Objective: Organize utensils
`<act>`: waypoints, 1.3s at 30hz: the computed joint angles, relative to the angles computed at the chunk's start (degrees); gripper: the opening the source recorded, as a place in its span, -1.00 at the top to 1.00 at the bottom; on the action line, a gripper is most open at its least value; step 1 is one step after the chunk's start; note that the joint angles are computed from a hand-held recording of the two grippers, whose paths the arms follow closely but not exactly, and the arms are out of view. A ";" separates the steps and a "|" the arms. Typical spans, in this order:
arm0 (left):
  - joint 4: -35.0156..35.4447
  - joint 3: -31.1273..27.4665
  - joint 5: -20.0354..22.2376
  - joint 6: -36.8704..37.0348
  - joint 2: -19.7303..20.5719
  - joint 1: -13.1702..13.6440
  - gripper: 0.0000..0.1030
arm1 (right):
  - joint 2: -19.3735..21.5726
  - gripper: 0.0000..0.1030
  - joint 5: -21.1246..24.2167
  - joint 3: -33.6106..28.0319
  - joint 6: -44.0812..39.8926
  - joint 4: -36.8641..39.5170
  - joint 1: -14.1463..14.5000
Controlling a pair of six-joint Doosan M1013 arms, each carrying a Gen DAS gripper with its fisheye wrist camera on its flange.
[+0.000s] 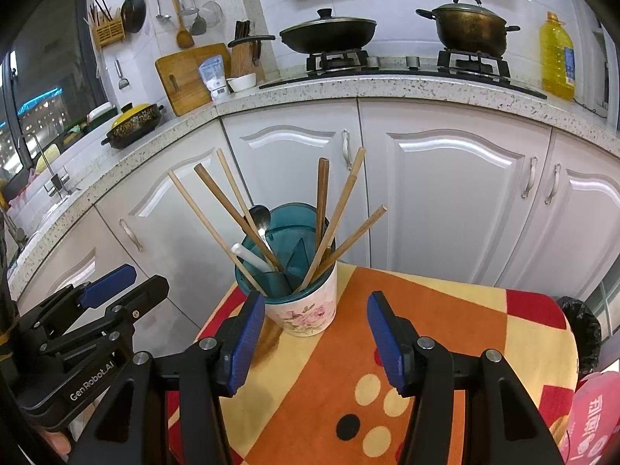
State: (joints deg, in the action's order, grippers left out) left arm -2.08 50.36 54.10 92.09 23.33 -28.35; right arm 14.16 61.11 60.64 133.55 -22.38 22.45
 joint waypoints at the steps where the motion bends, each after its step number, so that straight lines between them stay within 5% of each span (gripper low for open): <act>1: 0.03 -0.06 0.07 -0.01 0.04 0.01 0.12 | 0.01 -0.03 0.02 0.00 0.01 0.01 0.00; 39: 1.79 -1.10 -0.39 -1.15 0.51 0.35 0.11 | 1.28 -0.06 0.35 -1.45 -1.87 1.53 -0.17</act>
